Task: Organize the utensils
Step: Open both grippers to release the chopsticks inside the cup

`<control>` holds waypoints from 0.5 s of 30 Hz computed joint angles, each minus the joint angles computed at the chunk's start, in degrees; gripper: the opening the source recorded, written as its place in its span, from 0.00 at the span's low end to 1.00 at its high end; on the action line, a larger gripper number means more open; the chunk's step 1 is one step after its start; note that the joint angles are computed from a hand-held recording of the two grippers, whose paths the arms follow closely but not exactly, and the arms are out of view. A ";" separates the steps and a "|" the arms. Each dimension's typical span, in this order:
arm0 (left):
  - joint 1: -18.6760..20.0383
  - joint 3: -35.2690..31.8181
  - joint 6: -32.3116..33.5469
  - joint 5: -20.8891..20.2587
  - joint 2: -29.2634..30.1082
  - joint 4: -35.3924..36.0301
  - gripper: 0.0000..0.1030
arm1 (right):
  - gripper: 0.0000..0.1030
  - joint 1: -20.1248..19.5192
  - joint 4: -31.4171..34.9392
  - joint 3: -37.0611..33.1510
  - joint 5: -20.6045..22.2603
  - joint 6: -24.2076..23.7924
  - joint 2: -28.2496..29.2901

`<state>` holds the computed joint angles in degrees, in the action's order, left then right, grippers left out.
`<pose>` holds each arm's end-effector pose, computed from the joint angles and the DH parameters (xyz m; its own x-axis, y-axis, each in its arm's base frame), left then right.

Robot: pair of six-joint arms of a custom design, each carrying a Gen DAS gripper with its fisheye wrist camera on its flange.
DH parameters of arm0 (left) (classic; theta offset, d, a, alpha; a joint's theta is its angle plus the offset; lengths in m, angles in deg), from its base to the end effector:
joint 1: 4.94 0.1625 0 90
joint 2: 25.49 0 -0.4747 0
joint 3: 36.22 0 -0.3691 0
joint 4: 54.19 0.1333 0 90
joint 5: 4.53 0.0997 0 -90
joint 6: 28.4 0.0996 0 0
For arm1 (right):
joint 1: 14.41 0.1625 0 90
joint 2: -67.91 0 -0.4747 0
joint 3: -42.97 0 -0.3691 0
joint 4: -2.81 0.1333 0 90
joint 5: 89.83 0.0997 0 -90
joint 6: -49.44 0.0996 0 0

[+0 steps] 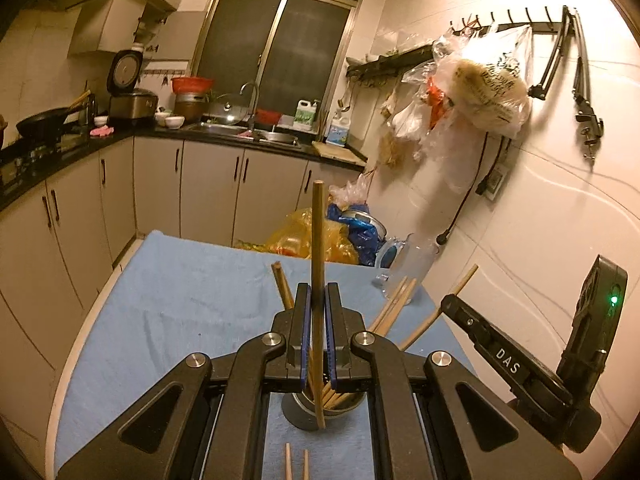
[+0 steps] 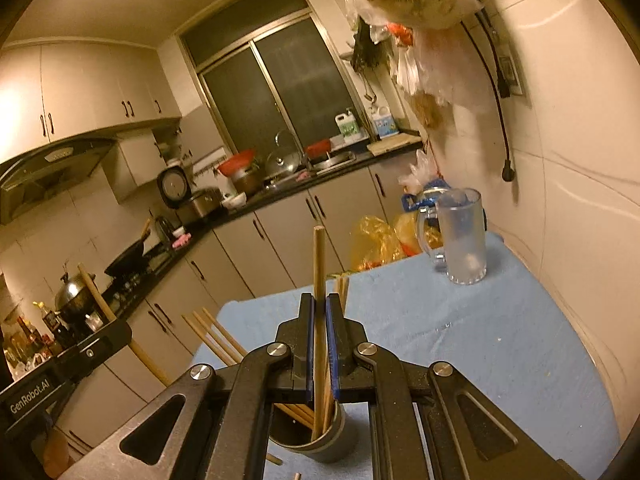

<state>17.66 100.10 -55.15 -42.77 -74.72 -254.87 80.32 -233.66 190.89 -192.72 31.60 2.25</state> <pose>-0.3293 -0.3662 0.1368 -0.8523 0.2439 -0.4626 0.5178 0.5173 -0.6813 0.1417 -0.3657 0.2768 -0.9295 -0.0188 0.3682 -0.3368 0.4494 -0.8274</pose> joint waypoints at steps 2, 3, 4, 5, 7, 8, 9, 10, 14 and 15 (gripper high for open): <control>0.69 -0.07 -0.65 -0.66 -0.18 0.39 0.06 | 0.06 -0.57 0.23 0.06 0.26 0.20 0.22; 0.87 -0.13 -0.44 -0.91 -0.28 0.28 0.06 | 0.06 -0.87 0.32 0.11 0.45 0.25 0.34; 0.88 -0.13 -0.68 -0.94 -0.57 0.69 0.06 | 0.06 -1.09 0.18 0.21 0.64 0.16 0.40; 0.75 -0.02 -0.84 -1.21 -1.00 0.62 0.06 | 0.06 -1.22 -0.23 0.30 0.63 -0.09 0.56; 0.27 0.16 -0.01 -1.93 -1.70 -0.44 0.06 | 0.06 -1.09 -0.33 0.32 0.55 -0.12 0.56; -0.19 0.30 0.16 -1.45 -1.89 -0.68 0.06 | 0.06 -1.16 -0.22 0.30 0.70 -0.20 0.43; -0.53 0.26 0.44 -0.98 -2.04 -0.70 0.06 | 0.06 -1.00 -0.57 0.35 0.55 -0.30 0.69; -0.72 0.09 0.70 -0.78 -2.19 -0.58 0.06 | 0.06 -0.87 -0.75 0.32 0.43 -0.39 0.79; -0.77 -0.72 1.07 -0.70 -1.95 0.02 0.06 | 0.06 -0.87 -1.18 0.48 0.53 -0.52 1.07; -0.66 -0.90 1.02 -0.53 -1.67 0.23 0.06 | 0.06 -0.75 -0.99 0.50 0.40 -0.38 0.97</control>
<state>16.99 99.21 -54.12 -43.30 -76.39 -254.63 79.57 -234.64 191.39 -192.31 31.22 3.23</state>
